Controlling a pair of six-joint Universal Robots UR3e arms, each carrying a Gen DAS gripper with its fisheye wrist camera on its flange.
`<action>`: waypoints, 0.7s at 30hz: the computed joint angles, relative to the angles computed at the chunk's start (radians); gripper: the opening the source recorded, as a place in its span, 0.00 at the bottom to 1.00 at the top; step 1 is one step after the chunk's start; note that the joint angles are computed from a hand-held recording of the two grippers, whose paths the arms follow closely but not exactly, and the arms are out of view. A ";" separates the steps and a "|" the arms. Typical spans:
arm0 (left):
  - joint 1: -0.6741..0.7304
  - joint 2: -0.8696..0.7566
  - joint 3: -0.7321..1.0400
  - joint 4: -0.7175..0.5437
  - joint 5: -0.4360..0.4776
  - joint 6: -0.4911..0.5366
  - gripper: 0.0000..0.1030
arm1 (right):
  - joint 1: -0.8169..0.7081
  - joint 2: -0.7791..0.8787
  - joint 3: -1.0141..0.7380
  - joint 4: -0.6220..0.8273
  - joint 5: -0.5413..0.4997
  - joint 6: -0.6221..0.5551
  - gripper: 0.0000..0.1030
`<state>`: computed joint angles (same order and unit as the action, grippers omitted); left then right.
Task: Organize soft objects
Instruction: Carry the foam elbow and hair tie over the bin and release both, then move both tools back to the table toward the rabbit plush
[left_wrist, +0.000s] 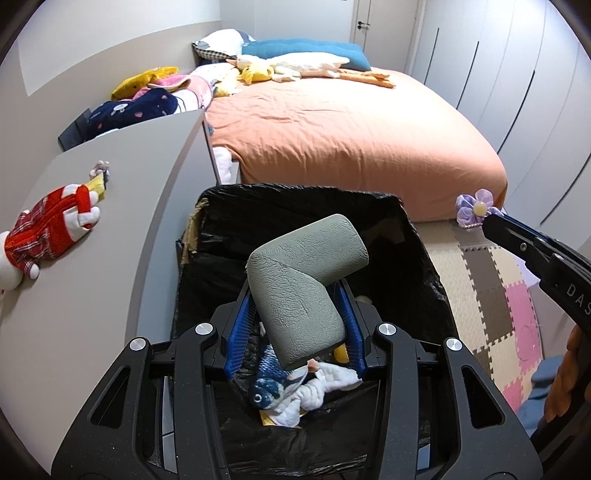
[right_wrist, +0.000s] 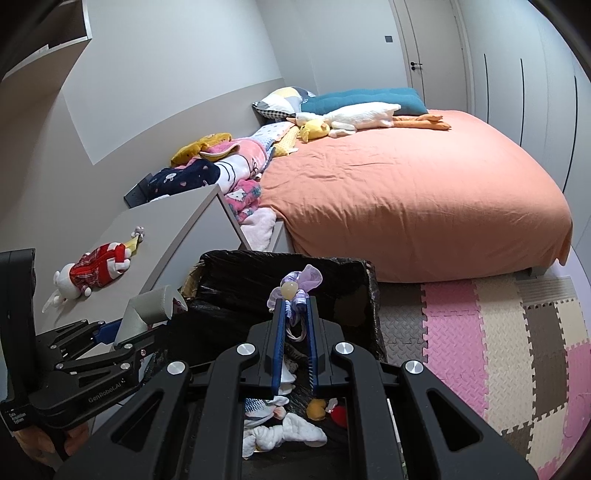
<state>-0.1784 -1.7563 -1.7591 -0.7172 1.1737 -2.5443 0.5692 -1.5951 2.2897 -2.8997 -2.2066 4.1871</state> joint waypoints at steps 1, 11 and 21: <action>-0.001 -0.003 0.001 0.002 0.003 0.001 0.42 | -0.004 0.002 0.001 -0.003 0.005 -0.003 0.11; 0.011 -0.041 0.037 -0.005 0.047 -0.058 0.94 | 0.006 0.020 -0.035 0.043 -0.023 0.005 0.60; 0.022 -0.074 0.080 -0.044 0.077 -0.111 0.94 | -0.003 0.027 -0.032 0.030 -0.015 0.002 0.63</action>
